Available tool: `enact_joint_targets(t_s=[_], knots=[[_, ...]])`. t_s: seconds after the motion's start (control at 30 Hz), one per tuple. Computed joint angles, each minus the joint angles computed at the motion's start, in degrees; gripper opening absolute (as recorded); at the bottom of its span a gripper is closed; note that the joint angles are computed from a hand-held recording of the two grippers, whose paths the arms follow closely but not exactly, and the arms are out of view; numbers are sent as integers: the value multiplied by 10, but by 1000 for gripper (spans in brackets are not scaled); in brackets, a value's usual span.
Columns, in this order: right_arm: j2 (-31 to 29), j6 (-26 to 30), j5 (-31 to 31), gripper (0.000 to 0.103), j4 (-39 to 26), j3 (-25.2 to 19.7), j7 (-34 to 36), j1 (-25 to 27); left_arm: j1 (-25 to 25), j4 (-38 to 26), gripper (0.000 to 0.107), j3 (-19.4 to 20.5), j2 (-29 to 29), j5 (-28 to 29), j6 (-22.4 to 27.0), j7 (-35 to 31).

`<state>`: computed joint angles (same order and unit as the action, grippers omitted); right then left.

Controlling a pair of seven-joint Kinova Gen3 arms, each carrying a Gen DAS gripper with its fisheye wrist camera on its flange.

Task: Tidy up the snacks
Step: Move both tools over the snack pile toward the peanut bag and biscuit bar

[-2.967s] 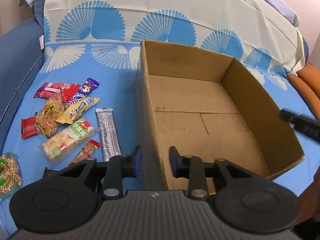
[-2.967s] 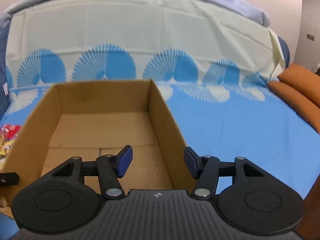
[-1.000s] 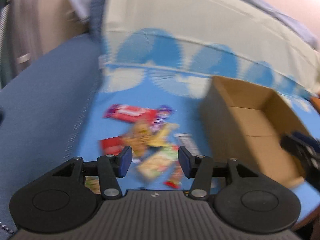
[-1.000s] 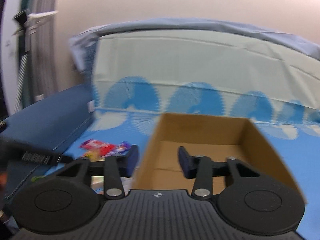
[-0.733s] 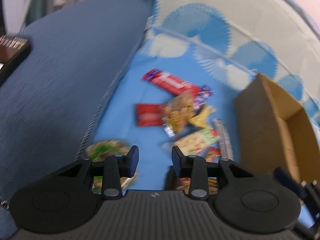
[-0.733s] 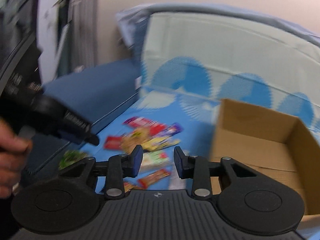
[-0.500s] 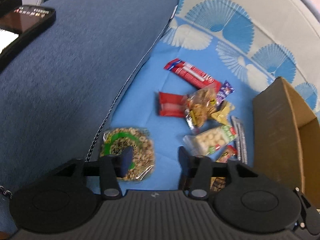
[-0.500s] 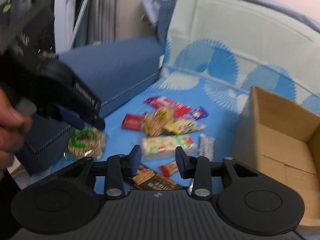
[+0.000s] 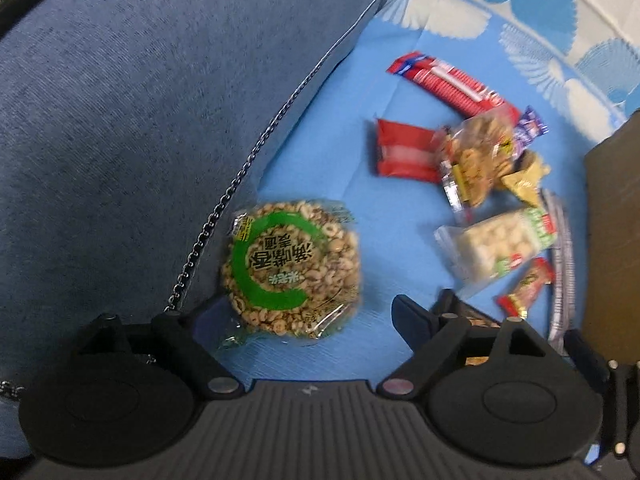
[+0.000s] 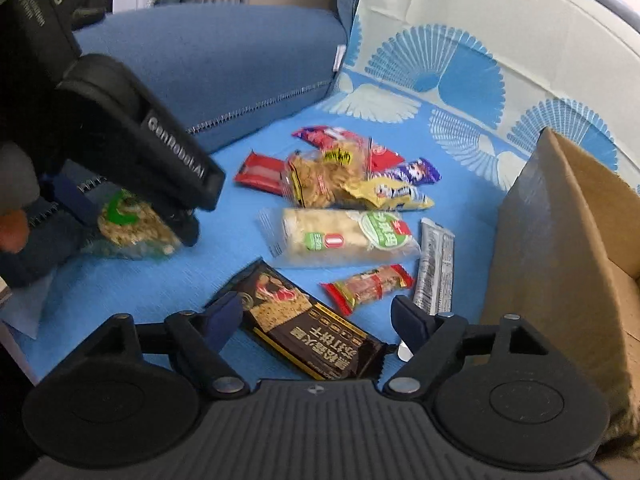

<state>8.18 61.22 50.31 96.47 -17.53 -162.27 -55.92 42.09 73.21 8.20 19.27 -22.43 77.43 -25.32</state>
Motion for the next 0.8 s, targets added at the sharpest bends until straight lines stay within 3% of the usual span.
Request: enact_joint_targets(t_s=[0.17,0.3,0.47,0.57,0.7,0.8], knots=[[7,-25,-55,84,-11,8,58,25,9,-15,102,-1,25,-11,14,-9],[14,-25,-75,84,-18,15,83,27,19,-25,103,-8,40,-16,26,-20],[1,-47,-94,69,-7,17,92,36,17,-5,102,-12,33,-17,6,-27],[-5,-60,-100,55,-2,14,106,41,18,5,94,-11,25,-21,-2,-27],[-15,-72,-105,41,4,8,110,44,17,14,68,-11,8,-36,-6,-24],[-21,-71,-101,40,7,4,87,42,5,31,63,-7,-8,-30,-24,-19]])
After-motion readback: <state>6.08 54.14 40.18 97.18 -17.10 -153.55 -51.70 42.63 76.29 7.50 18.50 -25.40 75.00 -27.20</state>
